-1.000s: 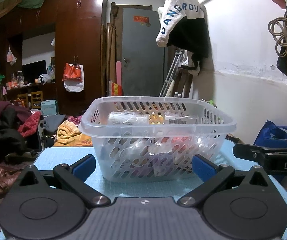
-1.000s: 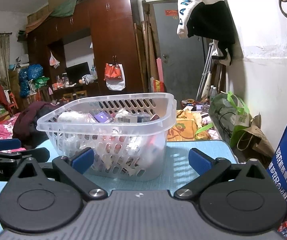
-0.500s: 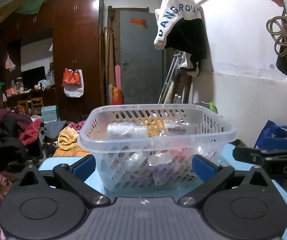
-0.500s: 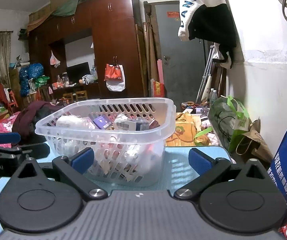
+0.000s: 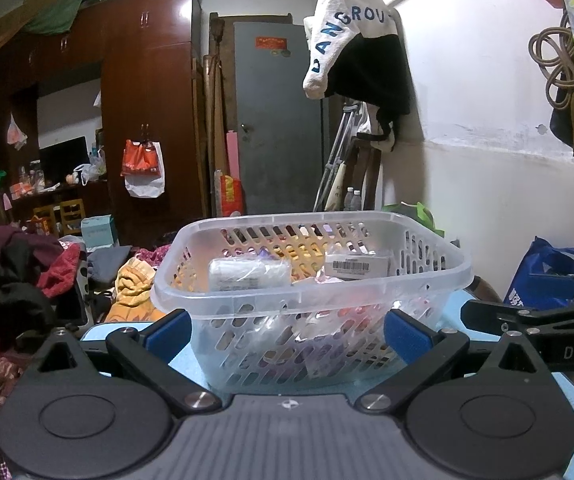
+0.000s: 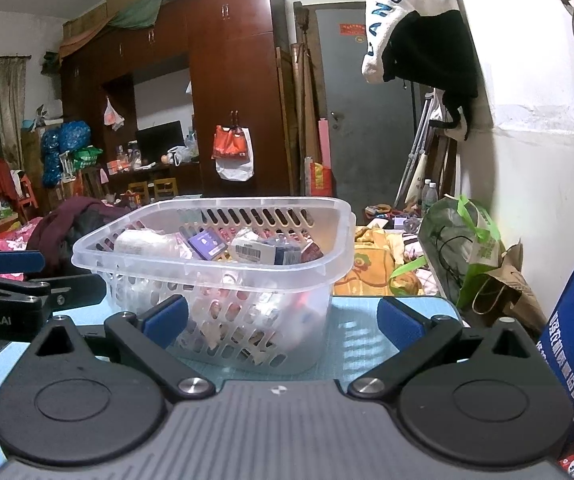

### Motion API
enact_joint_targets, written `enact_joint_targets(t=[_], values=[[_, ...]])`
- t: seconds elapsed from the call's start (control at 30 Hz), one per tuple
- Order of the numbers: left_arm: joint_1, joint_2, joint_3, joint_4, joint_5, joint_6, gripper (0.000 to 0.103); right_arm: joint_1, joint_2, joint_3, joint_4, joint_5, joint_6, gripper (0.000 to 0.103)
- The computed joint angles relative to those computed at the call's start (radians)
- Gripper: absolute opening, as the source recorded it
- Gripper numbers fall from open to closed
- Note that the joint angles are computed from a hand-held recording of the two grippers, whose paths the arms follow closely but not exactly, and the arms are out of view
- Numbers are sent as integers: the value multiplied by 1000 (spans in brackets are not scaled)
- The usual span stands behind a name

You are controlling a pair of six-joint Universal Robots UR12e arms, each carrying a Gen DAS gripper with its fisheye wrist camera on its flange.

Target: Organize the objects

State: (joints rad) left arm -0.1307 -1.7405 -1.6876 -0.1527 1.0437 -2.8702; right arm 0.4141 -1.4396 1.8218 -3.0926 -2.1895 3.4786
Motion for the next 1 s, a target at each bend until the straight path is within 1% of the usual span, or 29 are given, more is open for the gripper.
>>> enact_joint_targets(t=[0.37, 0.57, 1.0], values=[[-6, -1, 22, -36, 9, 9, 103, 3, -1, -17, 6, -9, -37, 103], [-6, 0, 24, -39, 10, 9, 103, -1, -5, -15, 10, -2, -23, 103], [-8, -3, 25, -47, 11, 15, 103, -5, -9, -13, 15, 6, -29, 103]])
